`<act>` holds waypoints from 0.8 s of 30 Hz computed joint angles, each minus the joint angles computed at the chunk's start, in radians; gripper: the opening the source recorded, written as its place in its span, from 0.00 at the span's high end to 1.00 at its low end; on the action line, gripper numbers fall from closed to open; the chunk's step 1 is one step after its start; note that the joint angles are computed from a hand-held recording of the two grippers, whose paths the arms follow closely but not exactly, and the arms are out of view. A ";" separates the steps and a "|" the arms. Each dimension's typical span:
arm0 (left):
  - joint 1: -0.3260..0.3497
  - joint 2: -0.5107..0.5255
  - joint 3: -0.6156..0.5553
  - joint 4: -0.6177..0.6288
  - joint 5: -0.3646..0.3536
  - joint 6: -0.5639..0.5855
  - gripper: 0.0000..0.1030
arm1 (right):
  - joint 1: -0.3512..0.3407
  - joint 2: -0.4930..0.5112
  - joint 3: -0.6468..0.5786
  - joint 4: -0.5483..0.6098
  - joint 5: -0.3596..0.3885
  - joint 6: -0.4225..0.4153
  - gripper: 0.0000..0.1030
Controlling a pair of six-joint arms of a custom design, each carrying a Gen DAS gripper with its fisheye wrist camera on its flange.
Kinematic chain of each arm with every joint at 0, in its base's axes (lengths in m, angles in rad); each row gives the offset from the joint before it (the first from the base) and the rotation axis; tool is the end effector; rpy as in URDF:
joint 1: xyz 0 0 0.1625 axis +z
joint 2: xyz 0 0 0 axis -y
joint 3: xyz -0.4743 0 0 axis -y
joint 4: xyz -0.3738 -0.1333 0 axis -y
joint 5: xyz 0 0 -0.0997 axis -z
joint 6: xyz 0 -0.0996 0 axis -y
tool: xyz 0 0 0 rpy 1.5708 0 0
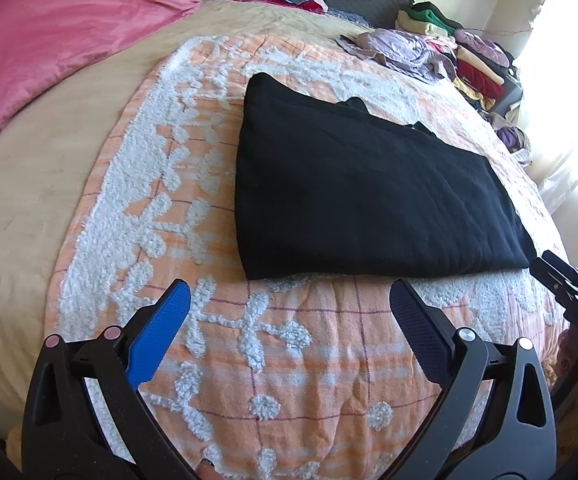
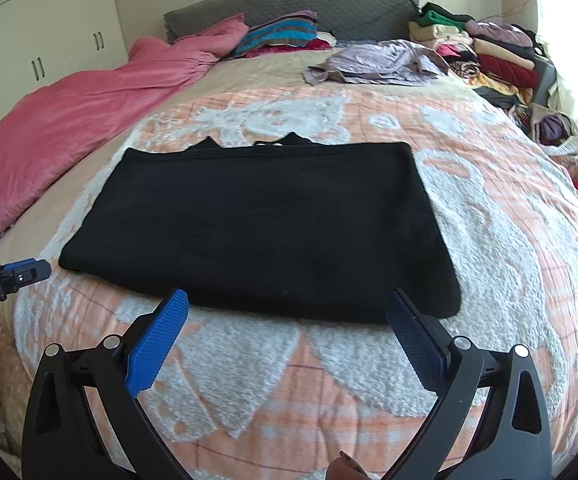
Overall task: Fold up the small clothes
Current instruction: 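Pull both open tools back from the folded black bundle, then bring the left tool over the bundle toward the right tool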
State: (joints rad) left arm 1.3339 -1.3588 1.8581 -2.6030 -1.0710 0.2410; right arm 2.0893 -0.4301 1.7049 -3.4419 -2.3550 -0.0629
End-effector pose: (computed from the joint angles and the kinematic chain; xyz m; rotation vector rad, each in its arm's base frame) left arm 0.0450 -0.5851 0.4226 0.4325 2.5289 -0.6972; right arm 0.3829 -0.5440 0.0004 0.3877 -2.3382 0.9235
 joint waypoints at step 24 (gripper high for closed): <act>0.047 0.051 -0.143 -0.037 0.032 0.000 0.09 | 0.056 0.144 -0.265 0.200 0.070 -0.149 0.04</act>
State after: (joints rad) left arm 1.3807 -1.3080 1.7147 -2.6395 -1.0390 0.2408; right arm 2.1456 -0.2858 1.4396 -3.2424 -2.2851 -0.2117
